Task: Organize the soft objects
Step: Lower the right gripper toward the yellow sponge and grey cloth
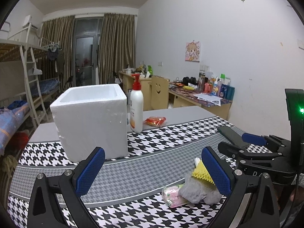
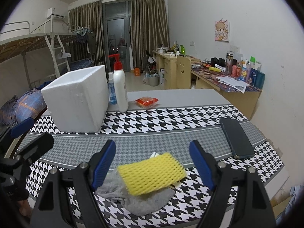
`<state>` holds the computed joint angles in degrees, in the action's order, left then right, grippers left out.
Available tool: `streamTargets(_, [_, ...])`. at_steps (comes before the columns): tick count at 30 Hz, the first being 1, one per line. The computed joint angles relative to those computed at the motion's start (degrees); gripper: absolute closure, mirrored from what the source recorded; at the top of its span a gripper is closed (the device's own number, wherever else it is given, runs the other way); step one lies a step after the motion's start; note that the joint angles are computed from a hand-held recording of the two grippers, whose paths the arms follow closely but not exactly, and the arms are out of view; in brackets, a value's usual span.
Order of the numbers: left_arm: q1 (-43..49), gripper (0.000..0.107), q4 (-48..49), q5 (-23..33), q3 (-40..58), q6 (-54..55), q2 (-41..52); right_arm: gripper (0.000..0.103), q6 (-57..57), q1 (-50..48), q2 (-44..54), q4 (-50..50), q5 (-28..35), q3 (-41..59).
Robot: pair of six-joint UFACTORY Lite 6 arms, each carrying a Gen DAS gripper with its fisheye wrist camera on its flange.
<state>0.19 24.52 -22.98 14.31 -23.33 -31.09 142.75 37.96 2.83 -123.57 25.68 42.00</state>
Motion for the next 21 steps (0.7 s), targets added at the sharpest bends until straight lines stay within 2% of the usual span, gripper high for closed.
streamTargets(8, [0.3, 0.005, 0.2, -2.6, -0.1, 0.3, 3.5, 0.020, 10.3, -2.6, 2.1, -9.7, -1.6, -1.5])
streamTargets(18, [-3.5, 0.005, -8.2, -4.6, -0.2, 7.7, 7.8, 0.020, 20.9, -6.2, 6.8, -19.4, -3.2, -1.1])
streamTargets(21, [-4.1, 0.005, -8.9, -5.1, -0.1, 8.7, 8.7, 0.020, 26.7, -7.6, 7.9, -25.6, -4.4, -1.1])
